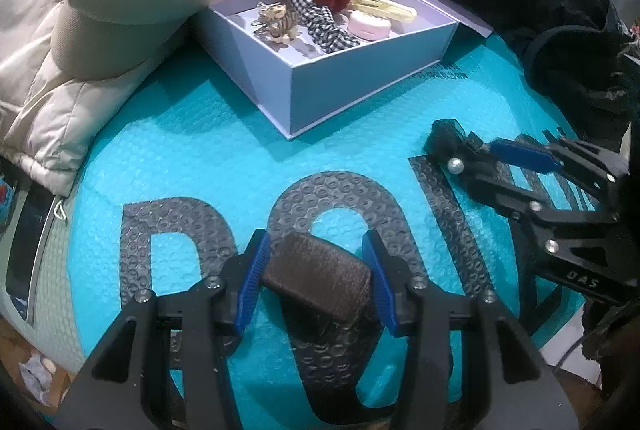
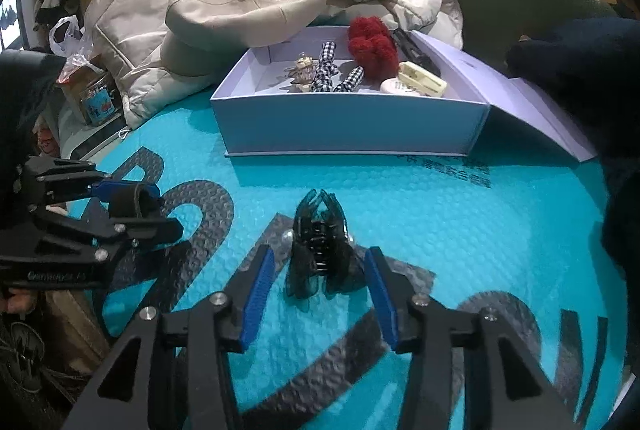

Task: Organize objects
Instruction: 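Carry black bow clip and grey hair donut up toward the white box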

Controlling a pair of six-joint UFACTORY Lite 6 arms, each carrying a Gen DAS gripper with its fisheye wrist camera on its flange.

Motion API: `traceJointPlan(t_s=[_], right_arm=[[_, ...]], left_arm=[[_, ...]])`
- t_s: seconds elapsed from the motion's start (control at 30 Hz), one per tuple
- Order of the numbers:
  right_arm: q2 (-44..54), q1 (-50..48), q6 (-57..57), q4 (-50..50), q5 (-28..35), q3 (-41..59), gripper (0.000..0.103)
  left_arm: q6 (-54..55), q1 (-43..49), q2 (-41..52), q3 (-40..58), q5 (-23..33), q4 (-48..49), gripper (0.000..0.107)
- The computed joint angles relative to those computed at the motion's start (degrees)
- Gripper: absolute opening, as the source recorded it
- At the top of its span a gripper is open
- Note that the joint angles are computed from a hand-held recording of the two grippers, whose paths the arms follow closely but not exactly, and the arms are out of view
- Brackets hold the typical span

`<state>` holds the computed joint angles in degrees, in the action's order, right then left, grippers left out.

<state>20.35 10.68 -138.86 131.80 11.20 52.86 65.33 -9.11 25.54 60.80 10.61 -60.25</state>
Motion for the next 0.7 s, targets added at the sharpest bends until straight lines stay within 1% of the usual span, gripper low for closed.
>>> traceJointPlan(t_s=[0.13, 0.2, 0.33, 0.37, 0.4, 0.43, 0.5, 0.57, 0.7], right_arm=[[3.52, 0.13, 0.68, -0.94, -0.24, 3.13, 0.047], [4.60, -0.26, 4.80, -5.23, 0.28, 4.22, 0.047], [5.21, -0.48, 5.78, -7.35, 0.70, 4.96, 0.047], [5.20, -0.60, 6.13, -8.17, 1.00, 5.00, 0.041], [5.22, -0.61, 6.86, -9.22, 1.19, 5.12, 0.034], [5.29, -0.81, 8.69, -11.84, 1.55, 5.29, 0.032], [4.95, -0.96, 8.24, -12.13, 1.82, 5.09, 0.028], [4.48, -1.43, 8.80, -13.45, 2.56, 4.89, 0.026], [3.97, -2.51, 16.01, -21.73, 3.07, 5.54, 0.024]], left_arm=[[-9.11, -0.74, 0.86, 1.90, 0.30, 8.99, 0.046], [-13.36, -1.05, 1.33, 2.79, 0.65, 13.06, 0.046], [-21.27, -1.87, 2.36, 4.97, 1.81, 21.07, 0.046], [-22.23, -2.05, 2.44, 5.25, 1.92, 21.98, 0.046], [-23.22, -2.23, 2.51, 5.61, 2.13, 22.78, 0.046], [-23.13, -2.25, 2.45, 5.92, 2.58, 22.31, 0.046], [-23.30, -2.34, 2.48, 6.42, 3.39, 22.08, 0.046], [-26.65, -2.97, 2.39, 6.98, 3.67, 25.02, 0.046], [-33.99, -4.38, 1.97, 8.04, 4.36, 31.29, 0.046]])
